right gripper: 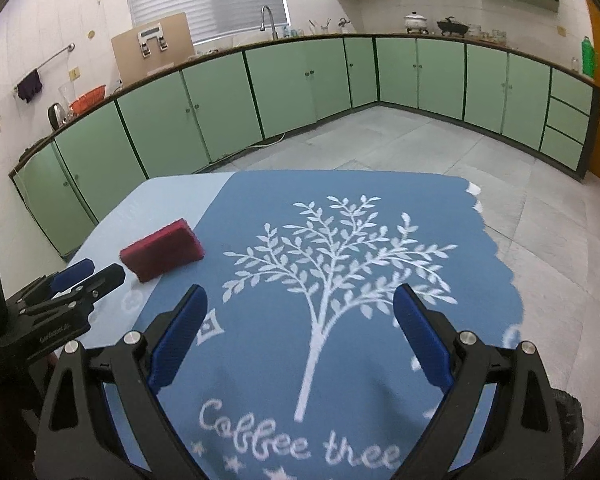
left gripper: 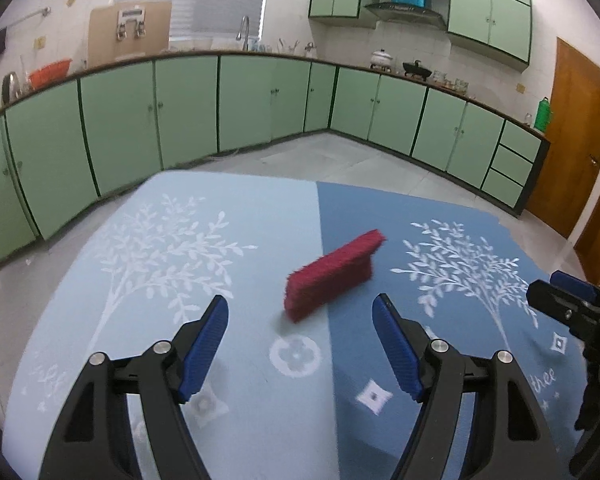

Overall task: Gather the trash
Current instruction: 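Move both open tools back over the dark red scouring pad, then grasp the dark red scouring pad with the left tool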

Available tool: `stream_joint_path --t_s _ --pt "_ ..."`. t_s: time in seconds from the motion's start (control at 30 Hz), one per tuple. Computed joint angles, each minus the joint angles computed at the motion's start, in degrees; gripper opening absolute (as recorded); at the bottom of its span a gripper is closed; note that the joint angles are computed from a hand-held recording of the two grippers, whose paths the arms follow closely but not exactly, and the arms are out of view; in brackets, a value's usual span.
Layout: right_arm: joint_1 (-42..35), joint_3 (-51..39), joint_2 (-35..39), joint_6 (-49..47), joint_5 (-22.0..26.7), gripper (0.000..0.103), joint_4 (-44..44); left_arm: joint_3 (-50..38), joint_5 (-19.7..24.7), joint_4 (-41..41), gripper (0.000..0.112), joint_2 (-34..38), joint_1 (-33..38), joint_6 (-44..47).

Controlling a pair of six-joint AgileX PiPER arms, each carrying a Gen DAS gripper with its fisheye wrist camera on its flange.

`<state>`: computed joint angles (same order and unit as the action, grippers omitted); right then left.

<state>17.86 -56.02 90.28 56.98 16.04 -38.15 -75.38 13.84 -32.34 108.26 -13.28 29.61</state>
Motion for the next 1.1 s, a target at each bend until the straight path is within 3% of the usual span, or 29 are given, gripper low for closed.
stream_joint_path --t_s 0.17,0.5,0.6,0.67,0.77,0.8,0.83,0.97,1.1 --pt "-0.99 -3.38 4.21 -2.88 -0.54 0.091 2.78 -6.68 5.48 -3.38 0.073 4.54 1.31 1.95" --pt "-3.59 -7.57 8.72 -11.01 -1.17 0.091 9.05 -19.2 13.71 5.69 0.073 12.21 0.05 -6.61" --pt "-4.51 -7.69 9.08 -13.96 -1.68 0.091 12.06 -22.48 16.91 5.66 0.069 14.22 -0.02 -6.47" --pt "-4.71 -7.55 9.01 -14.58 -1.9 0.091 12.66 -23.12 17.7 5.66 0.056 14.73 -0.28 -6.04" --pt "-4.76 -7.33 8.75 -14.65 -1.96 0.091 12.46 -21.32 15.67 6.75 0.045 13.59 -1.04 -6.34" --pt "-4.72 -7.06 8.48 -14.59 -2.0 0.091 12.35 -20.24 14.91 5.19 0.031 12.92 -0.87 -4.98" --pt "-4.65 -6.85 8.2 -14.84 -2.01 0.091 12.61 -19.71 14.88 3.6 0.026 12.55 -0.68 -3.68" --pt "-4.1 -6.19 6.52 -15.53 -1.4 0.091 13.23 -14.68 12.49 -0.42 0.014 8.96 -1.07 -0.27" --pt "-3.37 -4.66 3.81 -14.78 -1.17 0.091 12.84 -9.49 9.85 -3.86 0.012 4.55 -1.85 1.79"
